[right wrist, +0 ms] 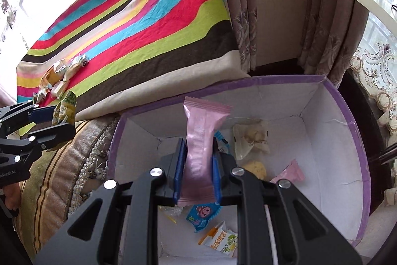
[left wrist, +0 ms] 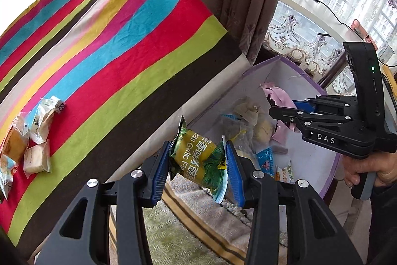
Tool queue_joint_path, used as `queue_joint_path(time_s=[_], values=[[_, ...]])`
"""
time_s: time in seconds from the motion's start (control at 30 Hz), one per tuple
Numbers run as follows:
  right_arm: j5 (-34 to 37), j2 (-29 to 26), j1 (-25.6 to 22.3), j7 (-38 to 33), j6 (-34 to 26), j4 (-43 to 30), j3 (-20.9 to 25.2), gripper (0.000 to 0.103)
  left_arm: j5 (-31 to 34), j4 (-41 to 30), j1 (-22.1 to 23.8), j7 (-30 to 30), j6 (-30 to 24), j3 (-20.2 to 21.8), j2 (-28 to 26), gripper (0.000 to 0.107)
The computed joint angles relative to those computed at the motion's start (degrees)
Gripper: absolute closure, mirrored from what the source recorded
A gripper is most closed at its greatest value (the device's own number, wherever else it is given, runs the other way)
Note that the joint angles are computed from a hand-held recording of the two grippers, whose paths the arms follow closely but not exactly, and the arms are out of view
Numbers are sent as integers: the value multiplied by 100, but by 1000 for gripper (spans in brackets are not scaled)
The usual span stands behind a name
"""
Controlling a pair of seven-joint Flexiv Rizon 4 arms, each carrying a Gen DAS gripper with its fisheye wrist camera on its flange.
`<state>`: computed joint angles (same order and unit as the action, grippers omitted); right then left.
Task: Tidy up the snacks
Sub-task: 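Open both grippers to drop the chip bag and pink bar into the box, then move both grippers back over the remaining snacks on the table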
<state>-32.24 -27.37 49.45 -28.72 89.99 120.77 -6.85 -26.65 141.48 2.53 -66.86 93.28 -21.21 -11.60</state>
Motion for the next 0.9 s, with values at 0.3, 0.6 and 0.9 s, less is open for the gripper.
queue_joint_path(time_s=[0.3, 0.6, 0.9], values=[[-56, 119, 367, 380, 13, 219, -489, 47, -112, -181, 37, 109, -76, -249, -197, 48], [-353, 149, 361, 684, -76, 141, -484, 28, -47, 19, 534, -390, 172, -614, -99, 32], [-636, 71, 69, 788, -293, -144, -25, 27, 246, 339, 1375, -968, 392, -1188, 129, 31]])
